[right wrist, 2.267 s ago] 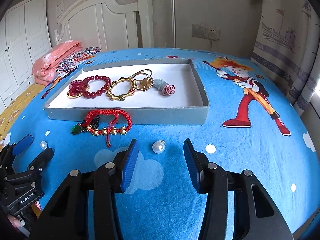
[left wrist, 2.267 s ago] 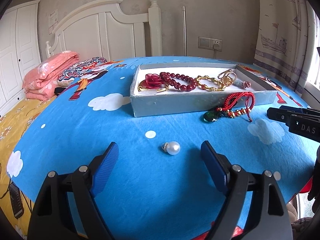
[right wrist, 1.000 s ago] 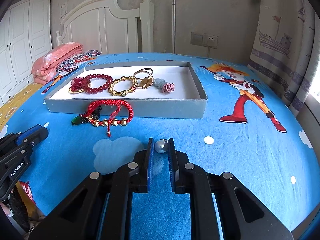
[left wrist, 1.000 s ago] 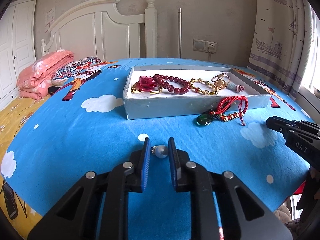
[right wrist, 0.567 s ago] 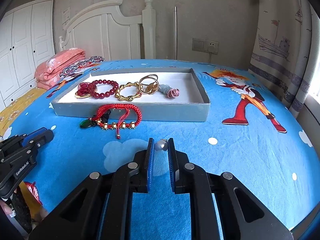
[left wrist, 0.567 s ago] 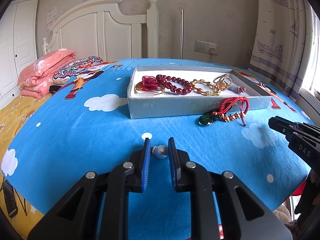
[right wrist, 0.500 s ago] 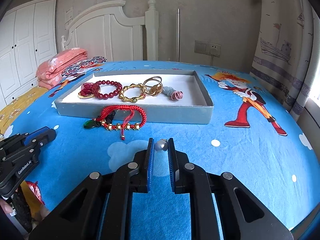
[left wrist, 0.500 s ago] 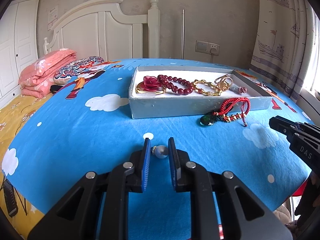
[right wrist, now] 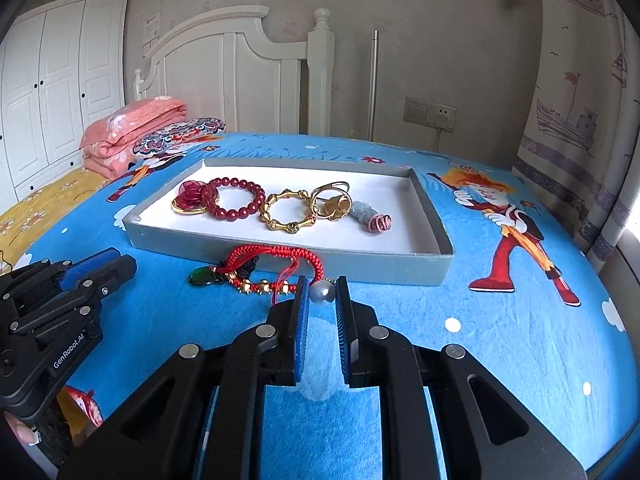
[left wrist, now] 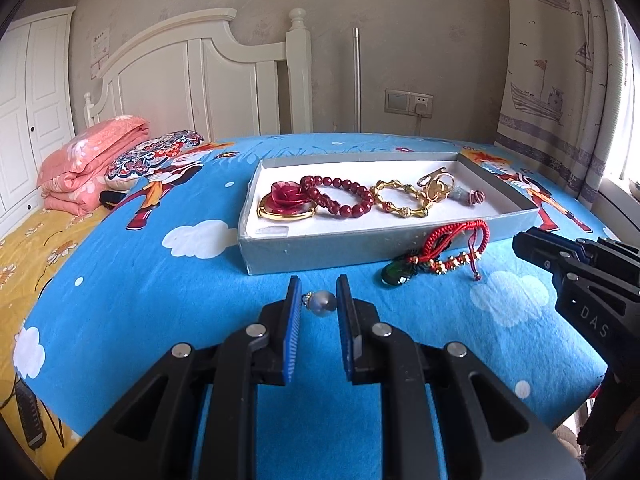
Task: Organize jewelry
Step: 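Carry the pearl over the tray and open the right gripper, then move the right gripper to the red knotted cord bracelet and close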
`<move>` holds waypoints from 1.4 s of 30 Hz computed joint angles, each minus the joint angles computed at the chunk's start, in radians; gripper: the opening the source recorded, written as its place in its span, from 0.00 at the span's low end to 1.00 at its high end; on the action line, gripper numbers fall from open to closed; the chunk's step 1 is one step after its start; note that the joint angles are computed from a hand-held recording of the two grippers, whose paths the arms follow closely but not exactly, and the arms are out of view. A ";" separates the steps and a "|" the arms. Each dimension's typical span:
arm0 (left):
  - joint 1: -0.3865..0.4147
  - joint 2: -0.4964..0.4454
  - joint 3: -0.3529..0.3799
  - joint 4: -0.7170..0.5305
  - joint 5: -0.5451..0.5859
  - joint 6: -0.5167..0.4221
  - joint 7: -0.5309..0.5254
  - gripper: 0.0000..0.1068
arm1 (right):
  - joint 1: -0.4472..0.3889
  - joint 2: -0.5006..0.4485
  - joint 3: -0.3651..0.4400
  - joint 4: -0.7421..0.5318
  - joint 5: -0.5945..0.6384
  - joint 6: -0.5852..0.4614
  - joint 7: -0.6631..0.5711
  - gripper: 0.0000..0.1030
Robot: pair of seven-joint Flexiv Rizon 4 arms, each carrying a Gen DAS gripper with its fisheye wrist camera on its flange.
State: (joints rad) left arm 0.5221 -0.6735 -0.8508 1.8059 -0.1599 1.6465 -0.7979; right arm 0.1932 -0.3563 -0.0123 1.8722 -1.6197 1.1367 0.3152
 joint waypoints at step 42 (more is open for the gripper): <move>-0.661 -0.232 0.771 -0.822 -0.073 -0.434 -0.321 0.58 | 0.089 -0.178 -0.188 -0.258 0.545 0.060 -0.419 0.33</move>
